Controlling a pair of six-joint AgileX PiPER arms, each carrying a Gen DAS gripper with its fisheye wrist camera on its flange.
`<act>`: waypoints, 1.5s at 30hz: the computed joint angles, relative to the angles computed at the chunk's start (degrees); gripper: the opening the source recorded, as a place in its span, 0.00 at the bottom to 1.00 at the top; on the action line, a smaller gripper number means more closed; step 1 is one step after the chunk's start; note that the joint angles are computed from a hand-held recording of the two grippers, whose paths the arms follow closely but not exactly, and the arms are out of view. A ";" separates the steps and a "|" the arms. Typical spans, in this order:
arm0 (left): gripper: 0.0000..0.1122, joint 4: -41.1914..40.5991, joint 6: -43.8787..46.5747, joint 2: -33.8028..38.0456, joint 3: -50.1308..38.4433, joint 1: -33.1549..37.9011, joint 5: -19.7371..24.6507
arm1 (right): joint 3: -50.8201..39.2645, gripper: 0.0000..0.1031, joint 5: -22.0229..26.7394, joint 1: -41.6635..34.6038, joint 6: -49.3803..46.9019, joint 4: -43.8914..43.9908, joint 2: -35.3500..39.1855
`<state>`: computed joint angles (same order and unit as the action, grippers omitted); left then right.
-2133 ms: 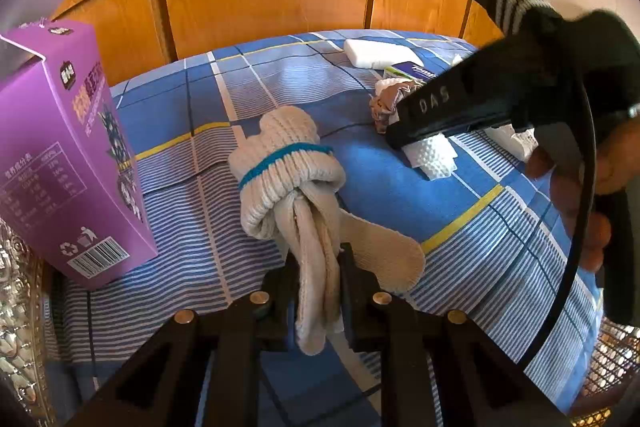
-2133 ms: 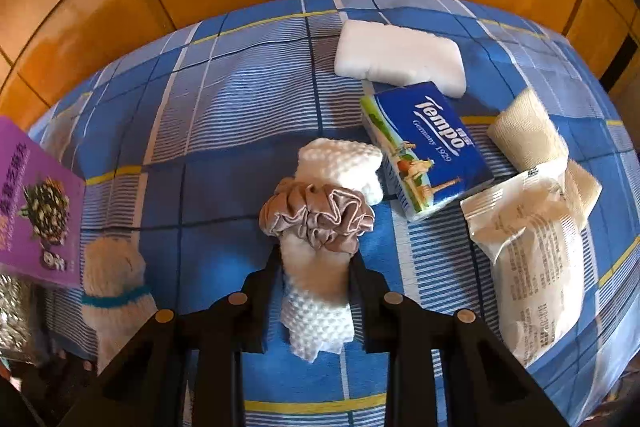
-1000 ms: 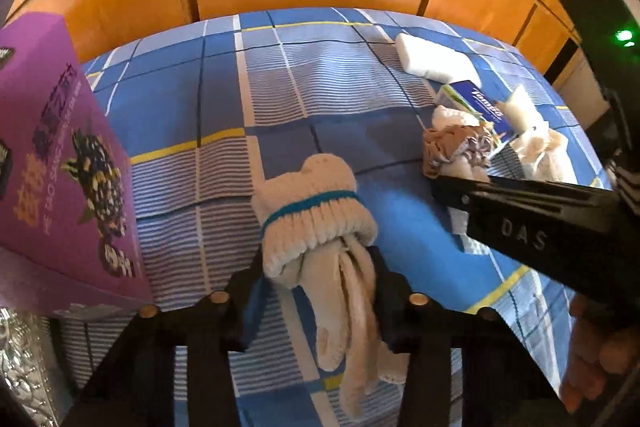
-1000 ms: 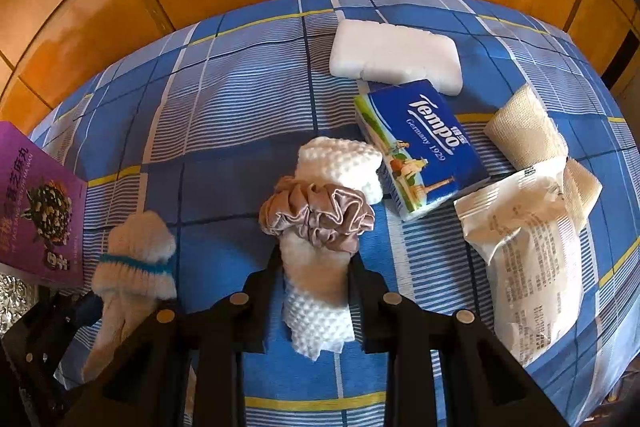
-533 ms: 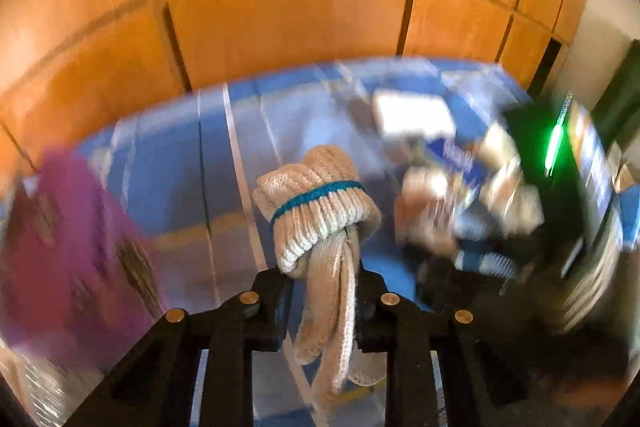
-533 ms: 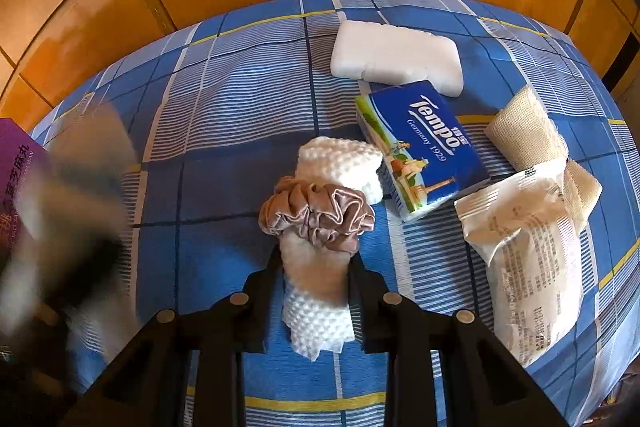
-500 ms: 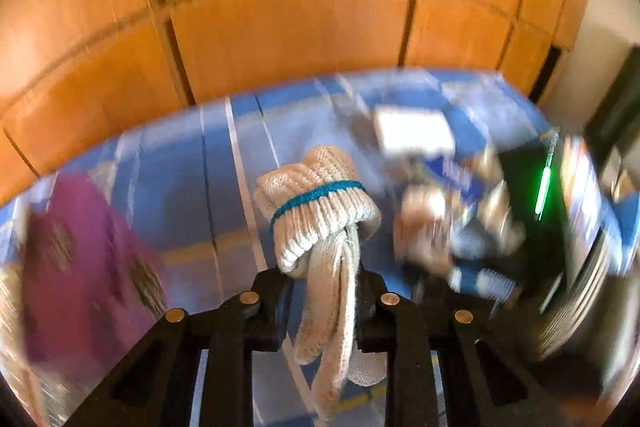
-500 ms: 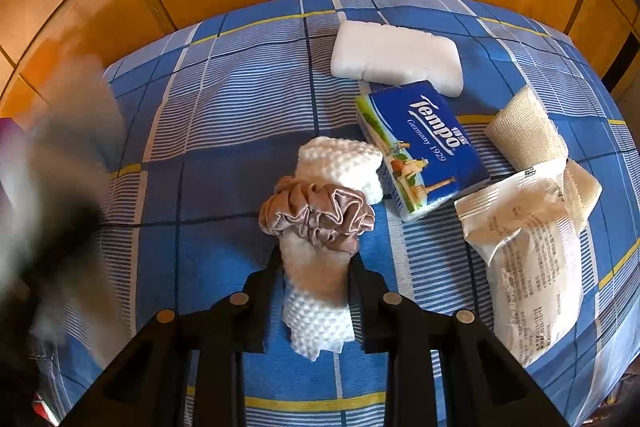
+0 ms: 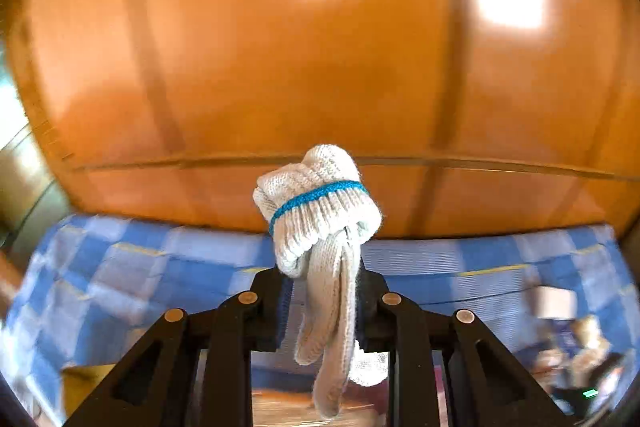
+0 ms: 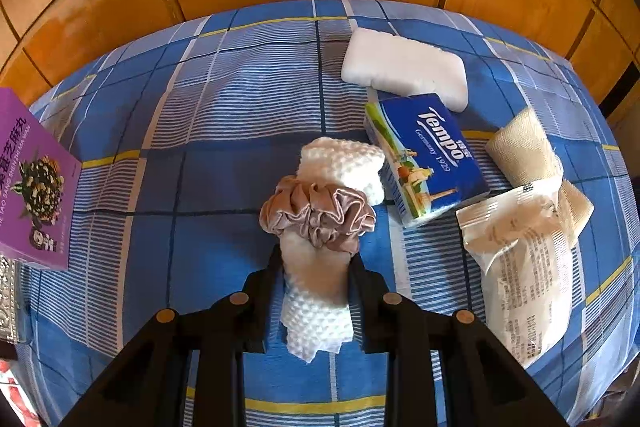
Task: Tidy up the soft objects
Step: 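Carry the white glove with the left gripper and release it into the gold tray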
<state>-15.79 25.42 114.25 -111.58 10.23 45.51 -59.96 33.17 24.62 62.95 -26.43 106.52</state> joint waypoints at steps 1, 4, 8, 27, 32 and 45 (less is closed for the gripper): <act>0.22 -0.10 0.74 0.77 -0.74 2.37 0.40 | -0.16 0.27 0.38 0.20 0.14 -0.44 0.08; 0.22 -3.13 6.33 2.59 -0.60 11.06 0.51 | -0.60 0.27 1.67 1.01 0.92 -2.21 0.33; 0.22 -7.89 12.98 6.29 -0.83 21.63 2.98 | -0.62 0.26 2.60 1.82 1.89 -3.59 0.33; 0.26 -10.50 25.91 15.47 6.99 43.64 4.39 | -1.37 0.26 6.43 5.43 7.01 -9.48 1.43; 0.27 -14.06 29.45 13.13 12.93 46.35 1.39 | -2.48 0.26 9.05 7.15 8.48 -10.39 2.26; 0.28 -28.00 51.10 2.42 29.37 52.85 0.47 | -6.97 0.21 16.08 10.53 8.79 -9.55 4.90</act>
<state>-43.80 76.52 116.67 -82.21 63.09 45.98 -66.93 49.25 35.15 71.74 -35.98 111.42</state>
